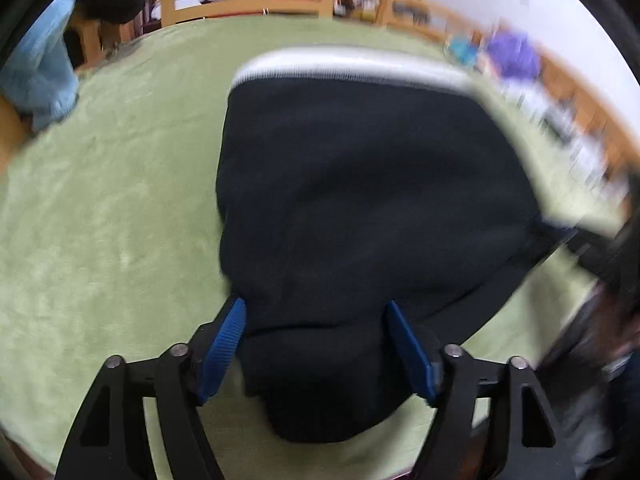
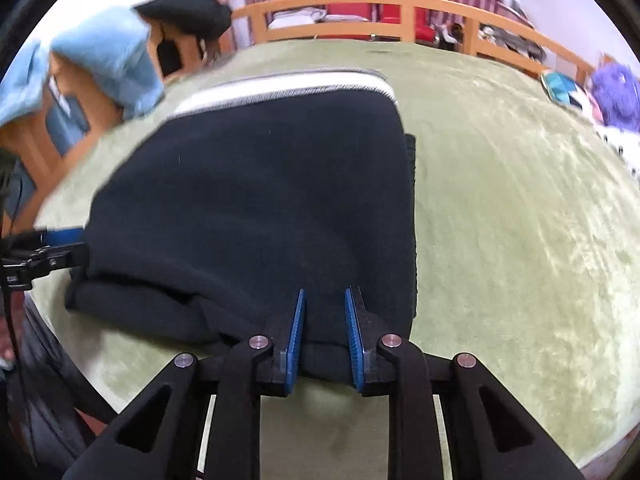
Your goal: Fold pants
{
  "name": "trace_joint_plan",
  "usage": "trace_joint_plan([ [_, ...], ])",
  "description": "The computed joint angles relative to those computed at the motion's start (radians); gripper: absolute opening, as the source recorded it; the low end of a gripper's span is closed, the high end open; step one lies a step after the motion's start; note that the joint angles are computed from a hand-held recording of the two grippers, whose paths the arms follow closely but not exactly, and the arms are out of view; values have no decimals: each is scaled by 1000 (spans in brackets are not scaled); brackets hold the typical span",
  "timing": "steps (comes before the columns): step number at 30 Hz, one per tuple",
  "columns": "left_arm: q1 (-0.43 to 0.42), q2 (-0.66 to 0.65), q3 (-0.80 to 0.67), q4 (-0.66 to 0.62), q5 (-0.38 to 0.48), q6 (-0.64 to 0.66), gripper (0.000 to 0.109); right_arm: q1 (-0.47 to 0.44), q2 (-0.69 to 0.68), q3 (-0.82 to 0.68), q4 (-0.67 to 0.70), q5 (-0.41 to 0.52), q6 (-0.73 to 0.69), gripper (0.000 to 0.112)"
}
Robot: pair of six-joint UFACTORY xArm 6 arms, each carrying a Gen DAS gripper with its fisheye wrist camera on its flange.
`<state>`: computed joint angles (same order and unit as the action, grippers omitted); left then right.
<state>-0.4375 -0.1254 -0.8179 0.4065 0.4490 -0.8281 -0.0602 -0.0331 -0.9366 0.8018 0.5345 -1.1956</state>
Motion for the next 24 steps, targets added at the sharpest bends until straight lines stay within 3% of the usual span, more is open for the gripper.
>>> trace_joint_plan([
  [1,-1,-8,0,-19,8,14,75,-5,-2,-1,-21,11,11,19],
  [3,25,-56,47,-94,-79,61,74,-21,5,-36,-79,61,72,9],
  [5,46,-91,57,-94,-109,69,74,-36,13,-79,-83,97,90,6],
  [9,87,-92,10,-88,-124,80,74,-19,50,-157,-16,22,64,27],
  [13,128,25,-130,-34,-145,61,74,19,176,-315,-22,5,143,29],
  [17,150,175,-249,-210,-198,211,74,65,322,-490,-50,9,217,29],
  [20,151,280,-332,-259,-148,239,74,88,417,-569,-130,-25,286,35],
  [24,162,325,-370,-125,-93,138,74,92,499,-635,-229,-61,394,51],
])
